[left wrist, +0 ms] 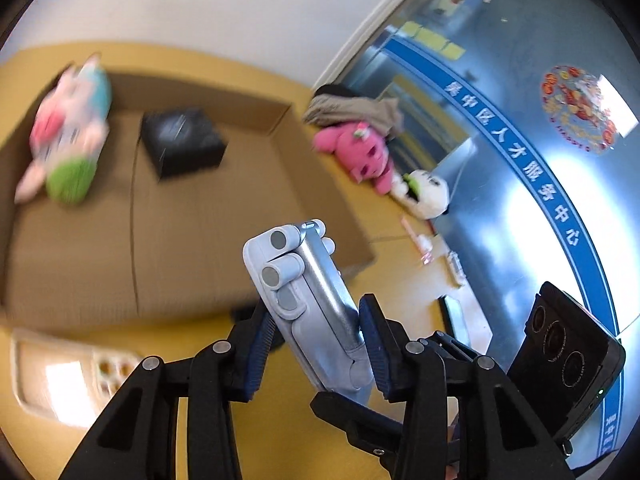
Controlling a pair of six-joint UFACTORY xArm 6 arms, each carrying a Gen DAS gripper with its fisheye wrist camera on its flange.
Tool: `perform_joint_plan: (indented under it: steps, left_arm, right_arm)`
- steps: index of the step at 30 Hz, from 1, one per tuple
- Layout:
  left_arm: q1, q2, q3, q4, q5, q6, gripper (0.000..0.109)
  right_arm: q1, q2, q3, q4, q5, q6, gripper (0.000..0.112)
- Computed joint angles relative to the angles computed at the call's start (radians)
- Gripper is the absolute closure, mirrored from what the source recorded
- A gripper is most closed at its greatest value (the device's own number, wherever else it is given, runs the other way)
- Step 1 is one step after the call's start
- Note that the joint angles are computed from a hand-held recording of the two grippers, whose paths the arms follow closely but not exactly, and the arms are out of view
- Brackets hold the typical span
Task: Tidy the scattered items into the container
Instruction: 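Lift the phone stand with the right gripper and carry it over the box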
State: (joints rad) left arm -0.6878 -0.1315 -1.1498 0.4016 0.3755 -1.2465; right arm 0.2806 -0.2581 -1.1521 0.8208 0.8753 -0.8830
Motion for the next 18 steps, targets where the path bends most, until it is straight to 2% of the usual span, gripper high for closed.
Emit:
perform_joint_plan:
  steps: [8, 11, 18]
  left_arm:
    - [0.084, 0.122, -0.268, -0.232, 0.076, 0.381, 0.065]
    - [0.129, 0.198, -0.385, -0.342, 0.116, 0.521, 0.066]
    - [0.228, 0.386, -0.617, -0.595, 0.188, 0.760, 0.068]
  right_arm:
    - [-0.016, 0.178, -0.298, 0.008, 0.016, 0.058, 0.048]
    - [-0.013, 0.293, -0.449, -0.015, 0.039, 0.108, 0.048]
    - [-0.006, 0.584, -0.836, -0.118, 0.118, 0.250, 0.048]
